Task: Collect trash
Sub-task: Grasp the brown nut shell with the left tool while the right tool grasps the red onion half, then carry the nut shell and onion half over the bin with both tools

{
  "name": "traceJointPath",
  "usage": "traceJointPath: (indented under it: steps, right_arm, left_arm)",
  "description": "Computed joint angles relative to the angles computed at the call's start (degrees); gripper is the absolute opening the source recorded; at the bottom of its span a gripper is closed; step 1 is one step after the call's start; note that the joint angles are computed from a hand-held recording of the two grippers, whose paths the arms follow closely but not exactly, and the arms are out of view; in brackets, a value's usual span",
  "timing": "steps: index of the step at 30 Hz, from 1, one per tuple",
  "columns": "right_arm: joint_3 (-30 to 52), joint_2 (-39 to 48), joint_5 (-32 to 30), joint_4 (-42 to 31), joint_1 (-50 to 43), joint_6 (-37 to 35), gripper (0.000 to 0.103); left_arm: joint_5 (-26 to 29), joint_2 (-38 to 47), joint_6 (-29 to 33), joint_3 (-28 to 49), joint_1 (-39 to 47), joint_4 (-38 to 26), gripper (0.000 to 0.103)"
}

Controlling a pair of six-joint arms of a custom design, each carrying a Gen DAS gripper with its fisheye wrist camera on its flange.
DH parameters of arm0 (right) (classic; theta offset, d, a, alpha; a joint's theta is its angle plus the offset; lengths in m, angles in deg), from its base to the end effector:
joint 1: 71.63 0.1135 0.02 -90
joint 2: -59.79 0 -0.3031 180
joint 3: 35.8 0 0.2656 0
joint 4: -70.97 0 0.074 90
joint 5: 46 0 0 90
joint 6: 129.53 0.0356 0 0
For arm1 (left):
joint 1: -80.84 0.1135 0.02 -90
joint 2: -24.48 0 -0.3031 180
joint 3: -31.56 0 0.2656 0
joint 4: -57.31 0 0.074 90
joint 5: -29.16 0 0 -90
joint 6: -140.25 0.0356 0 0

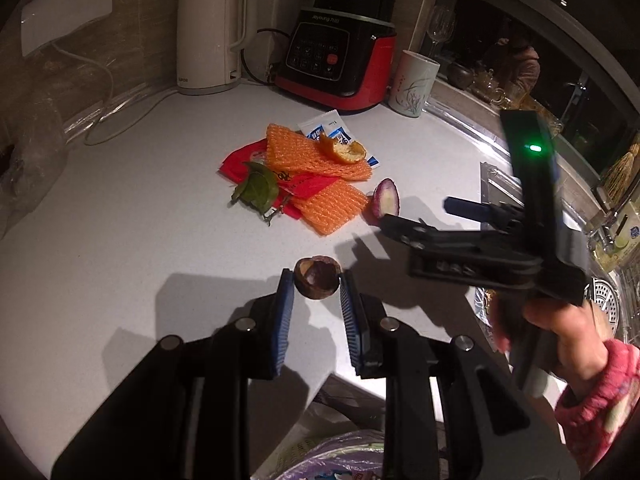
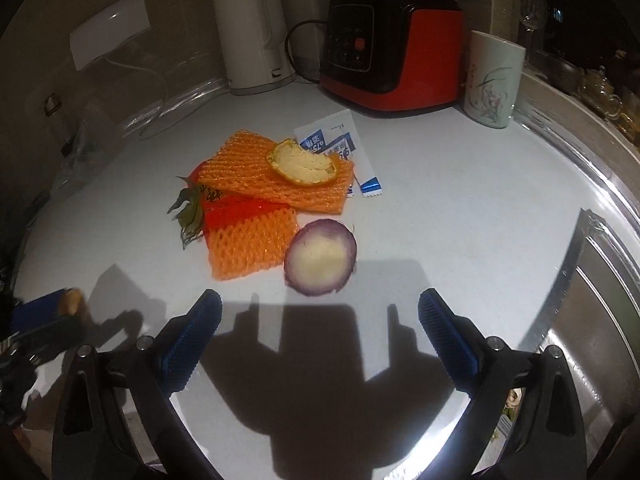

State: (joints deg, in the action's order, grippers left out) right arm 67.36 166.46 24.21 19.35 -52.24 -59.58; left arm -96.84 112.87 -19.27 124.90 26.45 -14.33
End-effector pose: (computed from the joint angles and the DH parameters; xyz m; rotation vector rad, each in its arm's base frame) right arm 0.4049 0.1553 0.2994 -0.9724 2.3069 0.4315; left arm 0.2015 -0.2454 0.3450 -0.4762 2.3620 -0.0704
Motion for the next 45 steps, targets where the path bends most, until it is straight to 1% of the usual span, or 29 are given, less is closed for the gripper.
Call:
traceJointPath:
  steps: [1, 3, 4, 5, 6, 7, 8, 9, 11, 13, 15, 17, 20, 24, 27, 29, 31, 33, 35, 37, 41, 45]
  right_arm:
    - [1.53, 1.66, 0.82, -0.62, 0.64, -0.40, 0.093]
    - [4.26, 4.54, 1.49, -1.86, 1.23, -1.32, 0.082]
    - [5.20, 5.53, 1.26, -2.52, 1.16, -1.75, 0.079]
    - [4.49, 5.27, 1.40, -0.88, 1.16, -2.19, 0.073]
    - [4.78, 5.47, 1.66, -0.91, 1.17, -2.77, 0.064]
    - [5.28, 5.69, 1.01, -1.26, 0.98, -3.36, 0.059]
    - [5.89, 5.97, -0.12, -1.90, 0.68, -3.64, 0.045]
    - [6.52, 6.24, -0.98, -2.61, 0.36, -3.51, 0.043]
    - [6.10, 6.00, -2.03, -2.06, -0.06, -3.66, 0.042]
    - [3.83, 4.28, -2.35, -0.33, -0.42, -3.81, 0.042]
    - [1.39, 1.70, -3.93, 0.27, -1.45, -3.85, 0.041]
    - [-2.48, -2.60, -5.63, 0.34, -2.78, -4.46, 0.041]
    - [-10.90, -12.52, -8.21, -0.91, -5.23, -6.44, 0.041]
    - [-23.27, -28.84, -9.92, -6.75, -9.16, -12.06, 0.041]
    - [-30.52, -39.74, -10.63, -14.76, -12.63, -15.78, 0.042]
    - [-35.15, -46.09, -9.33, -19.07, -13.85, -16.74, 0.042]
    - [-39.93, -51.97, -8.62, -22.01, -14.70, -16.32, 0.042]
    - [-44.25, -56.53, -7.21, -24.13, -14.67, -14.67, 0.042]
    - [-48.45, -61.08, -5.21, -24.77, -13.27, -12.29, 0.042]
    - [-52.07, -64.33, -2.29, -24.07, -9.87, -8.39, 0.042]
    - [-58.06, -67.73, 3.28, -20.42, -2.16, 0.43, 0.042]
    - [-62.92, -69.30, 8.63, -16.65, 5.82, 8.43, 0.042]
  left_arm:
    - [-0.65, -0.13, -1.39, 0.24, -0.94, -0.99, 0.024]
    - [-1.70, -0.47, -4.17, 0.50, -2.57, -2.89, 0.024]
    - [-2.05, -0.57, -5.30, 0.60, -3.19, -3.70, 0.024]
    - [-2.42, -0.69, -6.58, 0.59, -3.86, -4.50, 0.024]
    - [-2.66, -0.79, -7.68, 0.56, -4.44, -5.23, 0.024]
    - [-2.76, -0.89, -8.18, 0.47, -4.80, -5.68, 0.024]
    - [-2.82, -0.94, -8.53, 0.37, -5.13, -6.14, 0.024]
    - [-2.98, -0.83, -9.03, 0.52, -5.52, -6.89, 0.024]
    - [-3.22, -0.76, -9.98, 0.70, -6.21, -7.90, 0.024]
    - [-3.28, -0.88, -10.83, 0.78, -6.85, -8.35, 0.024]
    - [-3.68, -0.94, -11.39, 1.27, -7.89, -9.12, 0.024]
    - [-4.24, -0.63, -11.91, 2.42, -9.64, -10.03, 0.024]
    - [-5.30, -0.39, -12.67, 3.70, -12.91, -10.41, 0.024]
    - [-6.79, 0.71, -15.17, 5.79, -18.63, -11.80, 0.024]
    - [-7.51, 2.43, -17.67, 7.77, -23.16, -13.65, 0.024]
    - [-7.62, 3.83, -20.10, 8.79, -26.11, -15.10, 0.024]
    - [-6.89, 4.34, -22.13, 8.41, -28.47, -14.77, 0.024]
    - [-6.24, 4.96, -24.30, 7.72, -30.84, -14.53, 0.024]
    - [-5.27, 5.59, -25.53, 6.87, -32.97, -14.16, 0.024]
    - [-4.30, 6.32, -26.69, 6.15, -34.70, -14.17, 0.024]
    - [-2.97, 6.48, -28.34, 4.05, -37.57, -12.97, 0.024]
    - [-2.45, 7.02, -29.14, 3.66, -39.48, -13.54, 0.024]
